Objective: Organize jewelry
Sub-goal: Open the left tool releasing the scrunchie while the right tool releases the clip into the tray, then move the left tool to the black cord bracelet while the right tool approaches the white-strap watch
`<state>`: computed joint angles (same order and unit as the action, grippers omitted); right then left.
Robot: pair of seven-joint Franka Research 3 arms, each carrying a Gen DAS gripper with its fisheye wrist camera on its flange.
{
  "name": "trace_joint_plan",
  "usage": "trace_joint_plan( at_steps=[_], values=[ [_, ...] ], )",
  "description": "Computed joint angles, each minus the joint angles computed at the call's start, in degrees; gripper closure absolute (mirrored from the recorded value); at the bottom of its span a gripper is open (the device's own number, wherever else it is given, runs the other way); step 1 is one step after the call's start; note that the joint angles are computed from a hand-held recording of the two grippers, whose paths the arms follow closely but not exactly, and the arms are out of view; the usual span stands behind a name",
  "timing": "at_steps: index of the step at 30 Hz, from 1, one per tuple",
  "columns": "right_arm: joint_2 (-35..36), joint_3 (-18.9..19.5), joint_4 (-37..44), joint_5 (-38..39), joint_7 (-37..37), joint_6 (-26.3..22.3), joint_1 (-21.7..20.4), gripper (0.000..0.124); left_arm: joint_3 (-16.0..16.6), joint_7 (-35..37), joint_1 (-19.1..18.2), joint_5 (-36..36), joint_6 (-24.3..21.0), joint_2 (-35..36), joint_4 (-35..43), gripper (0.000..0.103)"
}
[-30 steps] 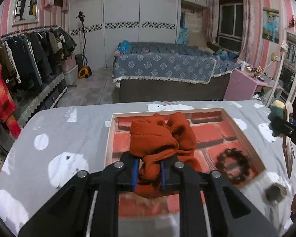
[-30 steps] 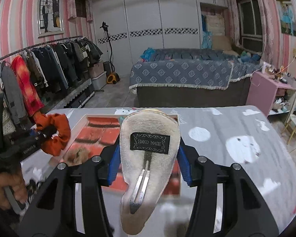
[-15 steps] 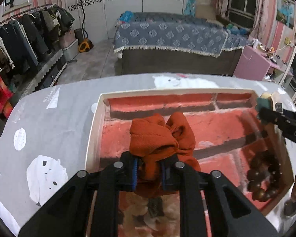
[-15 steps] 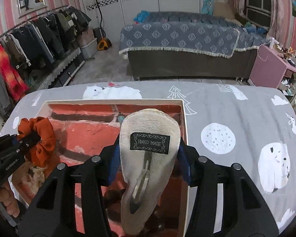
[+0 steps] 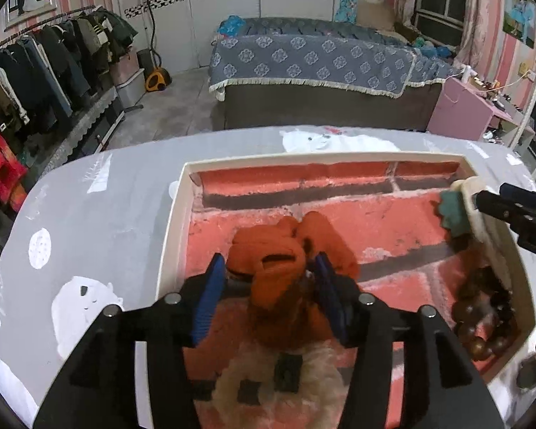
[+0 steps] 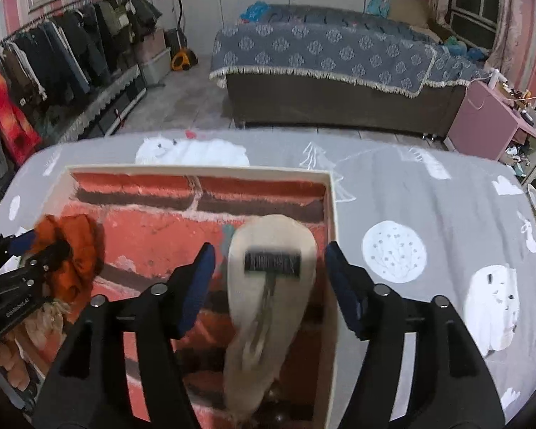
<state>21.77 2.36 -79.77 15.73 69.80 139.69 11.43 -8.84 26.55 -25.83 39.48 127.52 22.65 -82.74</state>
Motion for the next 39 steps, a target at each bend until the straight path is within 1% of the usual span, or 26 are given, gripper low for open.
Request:
trace_joint_plan(
  at_steps=[1, 3, 5, 6, 7, 8, 10, 11, 13, 15, 17, 21, 23, 26, 28, 30, 31, 33, 35, 37, 38, 39],
  values=[
    [-1.9, 0.4, -2.2, 0.9, -1.4, 1.5, -0.5, 0.053, 0.1, -0.4, -0.1, 0.6, 0.3, -1.3, -1.0, 0.048],
    [-5.6, 0.7, -6.2, 2.6, -3.6, 4.3, -1.2, 0.053, 0.1, -2.2, -0.4, 2.3, 1.2, -4.4, -3.7, 0.044],
    [-10.4, 1.1, -11.4, 6.2, -7.3, 7.5, -2.3, 0.053, -0.2, -4.4, -0.4, 4.8, 1.8, -8.2, -7.2, 0.041],
    [-12.8, 1.2, -14.0, 8.3, -9.2, 9.0, -2.7, 0.053, -0.6, -5.3, -0.4, 6.1, 1.6, -9.6, -8.3, 0.038],
    [-15.5, 1.1, -17.0, 10.5, -11.3, 10.4, -3.1, 0.052, -1.0, -7.2, -0.6, 8.4, 1.3, -12.3, -10.9, 0.038],
    [-19.3, 0.9, -21.2, 14.2, -15.1, 12.0, -3.7, 0.051, -1.7, -8.1, -0.5, 10.0, 1.0, -14.9, -13.4, 0.037],
    [-24.7, -0.2, -27.3, 18.6, -20.3, 13.9, -3.4, 0.050, -3.6, -9.3, -0.1, 12.3, -0.4, -18.9, -17.4, 0.037],
    [-28.8, -1.3, -31.8, 21.8, -23.9, 15.4, -3.1, 0.049, -4.6, -10.5, 0.1, 13.3, -1.1, -21.3, -19.8, 0.037],
    [-34.6, -3.8, -38.1, 26.0, -28.4, 16.8, -1.9, 0.048, -6.7, -13.6, 0.7, 14.6, -2.3, -26.8, -25.7, 0.037],
    [-39.5, -6.2, -43.6, 28.8, -30.9, 17.5, -0.9, 0.048, -9.1, -16.4, 1.2, 15.1, -4.2, -31.3, -30.4, 0.037],
    [-44.7, -8.4, -49.3, 30.9, -33.4, 18.1, 0.0, 0.046, -11.9, -20.0, 1.2, 14.8, -5.8, -36.8, -36.4, 0.037],
    [-53.2, -10.0, -59.2, 30.0, -34.8, 21.2, 0.2, 0.045, -17.5, -26.9, 0.8, 12.9, -8.7, -43.6, -43.6, 0.033],
    [-57.3, -11.0, -64.4, 30.1, -35.4, 22.9, 1.0, 0.045, -19.5, -29.7, 0.2, 11.3, -9.6, -44.8, -45.5, 0.033],
    [-62.1, -12.3, -70.4, 29.5, -33.8, 23.2, 0.9, 0.044, -23.2, -35.6, -1.2, 9.6, -12.9, -44.0, -46.2, 0.033],
    [-64.4, -12.0, -73.7, 28.8, -32.0, 24.8, 0.4, 0.044, -24.2, -39.3, -2.6, 9.9, -11.8, -42.7, -46.5, 0.033],
    [-66.0, -11.4, -76.4, 27.7, -29.7, 26.8, -0.3, 0.044, -24.7, -40.3, -3.7, 10.7, -12.4, -40.6, -45.8, 0.033],
    [-66.6, -10.8, -77.2, 27.0, -28.1, 27.8, -1.1, 0.044, -24.6, -40.6, -4.3, 11.2, -12.7, -39.9, -45.5, 0.033],
    [-68.1, -12.3, -78.3, 26.9, -27.7, 30.6, 0.6, 0.042, -24.7, -40.5, -5.1, 12.7, -14.8, -38.1, -44.1, 0.033],
    [-67.8, -12.4, -78.4, 25.5, -25.7, 30.5, 0.3, 0.041, -23.6, -41.2, -6.1, 13.6, -13.7, -37.7, -44.3, 0.033],
    [-69.0, -13.2, -79.6, 24.5, -25.2, 32.6, 1.3, 0.039, -22.9, -40.8, -6.8, 13.2, -14.0, -36.9, -43.9, 0.033],
    [-69.6, -13.1, -80.2, 23.7, -25.1, 33.7, 1.6, 0.036, -22.5, -40.6, -7.2, 13.1, -13.5, -37.1, -44.2, 0.033],
    [-69.7, -12.9, -80.3, 22.5, -25.1, 34.0, 1.8, 0.035, -22.3, -40.5, -7.4, 13.2, -13.4, -37.1, -44.2, 0.033]
  ],
)
